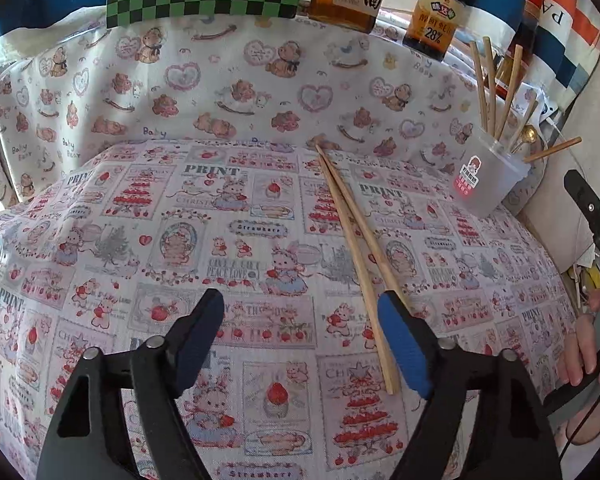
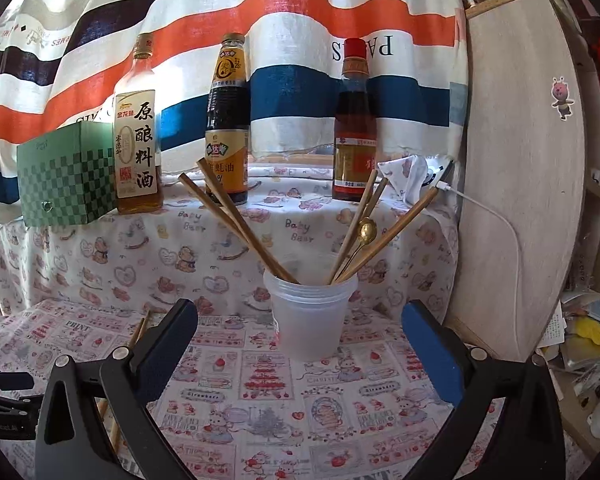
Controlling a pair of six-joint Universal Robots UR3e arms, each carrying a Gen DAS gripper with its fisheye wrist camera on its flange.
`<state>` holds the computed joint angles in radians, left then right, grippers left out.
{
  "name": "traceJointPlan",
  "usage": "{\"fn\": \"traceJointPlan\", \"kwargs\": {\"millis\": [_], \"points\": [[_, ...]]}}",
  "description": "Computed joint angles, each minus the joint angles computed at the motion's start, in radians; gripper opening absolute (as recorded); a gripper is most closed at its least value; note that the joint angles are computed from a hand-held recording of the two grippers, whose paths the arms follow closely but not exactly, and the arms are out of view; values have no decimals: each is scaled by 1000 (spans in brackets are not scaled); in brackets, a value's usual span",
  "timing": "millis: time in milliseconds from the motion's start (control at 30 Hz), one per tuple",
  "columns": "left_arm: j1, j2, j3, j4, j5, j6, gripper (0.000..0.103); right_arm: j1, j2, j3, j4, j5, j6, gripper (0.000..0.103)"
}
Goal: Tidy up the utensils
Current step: 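Move both open tools back over the last two chopsticks on the table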
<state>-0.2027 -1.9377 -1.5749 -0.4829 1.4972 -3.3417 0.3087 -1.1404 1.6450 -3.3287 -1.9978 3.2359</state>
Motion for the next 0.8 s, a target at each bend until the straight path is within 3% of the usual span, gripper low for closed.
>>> {"fn": "traceJointPlan", "kwargs": {"millis": [67, 100, 167, 333, 567, 800], "points": [[-15, -7, 9, -4, 3, 16, 62, -3, -7, 9, 6, 25, 1, 102], [-15, -6, 9, -5, -11, 20, 61, -4, -15, 5, 39, 36, -4, 96], [-11, -2, 3, -4, -45, 28, 61, -13, -38, -3, 114, 80, -19, 94], [-21, -14, 49, -96, -94, 73, 59, -6, -38, 10, 92, 92, -33, 90], [-134, -50, 154, -236, 55, 124, 57, -4, -36, 8, 114, 117, -19, 90], [-167, -77, 163, -211, 133, 107, 60, -7, -36, -5, 140, 127, -19, 90]]}}
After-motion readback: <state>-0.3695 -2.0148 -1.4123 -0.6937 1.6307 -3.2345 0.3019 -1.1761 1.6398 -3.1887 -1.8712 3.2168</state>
